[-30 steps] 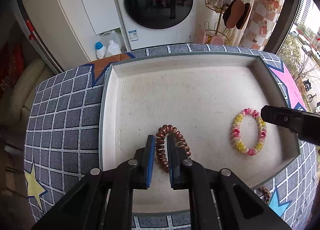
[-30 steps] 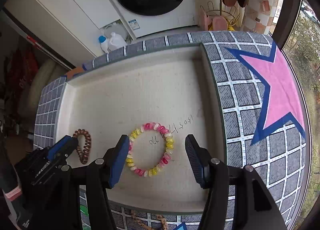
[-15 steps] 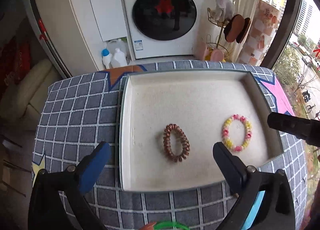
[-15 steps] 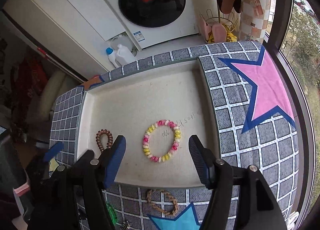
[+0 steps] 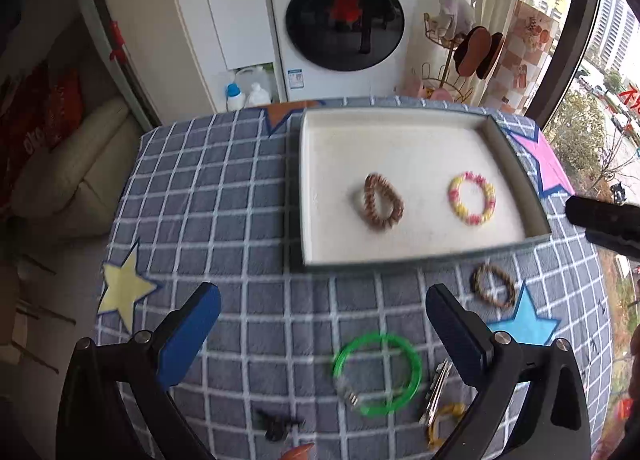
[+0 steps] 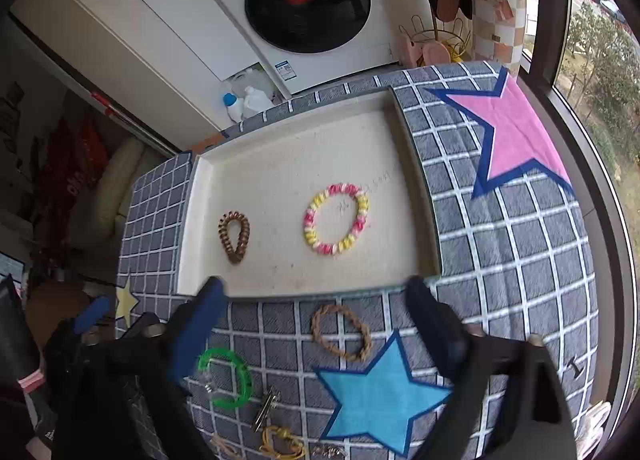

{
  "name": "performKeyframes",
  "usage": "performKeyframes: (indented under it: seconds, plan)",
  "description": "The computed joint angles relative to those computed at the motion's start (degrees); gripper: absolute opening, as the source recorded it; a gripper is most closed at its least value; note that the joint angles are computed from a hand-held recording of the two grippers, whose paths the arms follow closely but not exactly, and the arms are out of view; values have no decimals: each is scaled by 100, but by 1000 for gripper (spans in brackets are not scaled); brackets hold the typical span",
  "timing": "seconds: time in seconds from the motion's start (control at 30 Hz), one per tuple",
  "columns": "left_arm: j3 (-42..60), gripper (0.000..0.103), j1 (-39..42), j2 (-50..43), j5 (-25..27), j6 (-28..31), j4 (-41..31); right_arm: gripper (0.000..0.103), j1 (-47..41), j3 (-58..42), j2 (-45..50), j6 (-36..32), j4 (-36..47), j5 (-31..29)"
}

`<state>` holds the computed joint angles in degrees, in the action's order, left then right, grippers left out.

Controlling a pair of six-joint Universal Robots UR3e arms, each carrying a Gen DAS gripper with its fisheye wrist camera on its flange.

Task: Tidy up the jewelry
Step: 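Withdraw both tools from the tray back over the jewelry, then grasp the black hair clip with the left tool while the right tool grasps the silver heart charm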

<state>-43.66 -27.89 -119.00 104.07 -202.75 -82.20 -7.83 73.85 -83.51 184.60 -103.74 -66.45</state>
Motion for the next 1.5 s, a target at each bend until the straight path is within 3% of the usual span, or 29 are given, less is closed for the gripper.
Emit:
performKeyframes:
  seconds: [0.17, 0.33, 0.6, 0.87, 1.23, 1.3, 1.37, 1.4, 1.5]
  plan:
    - [-1532, 103, -67, 1072, -4, -217, 189, 103, -31, 568, -655, -109, 59, -24]
    - [-2724, 103, -91, 1934, 15, -495, 200, 103, 11, 712, -1077, -302, 676, -112]
    - [-3941, 103, 160, 2700, -388, -583, 155, 103, 183, 1535, -1892, -328, 1182, -437]
    - [-4453, 103, 321, 2890, -627, -753, 248, 103, 455, 2336, -2384, -124, 1357, -773]
    - [-4602, 103, 497, 2723, -692, -587, 622, 102, 878, 2710, -2271, 11, 1079, -1287]
    - [-4590, 103, 537, 2656, -709, -548, 689, 94, 1004, 2707, -2155, 33, 970, -1384]
    - [-4620, 103, 545, 2651, -723, -535, 716, 93, 1119, 2721, -2043, 41, 883, -1487]
    - [-4608, 96, 562, 2613, -760, -483, 709, 93, 1135, 2752, -2035, 25, 849, -1499]
    - [-4620, 95, 588, 2532, -813, -422, 768, 82, 1232, 2780, -1968, -5, 772, -1584]
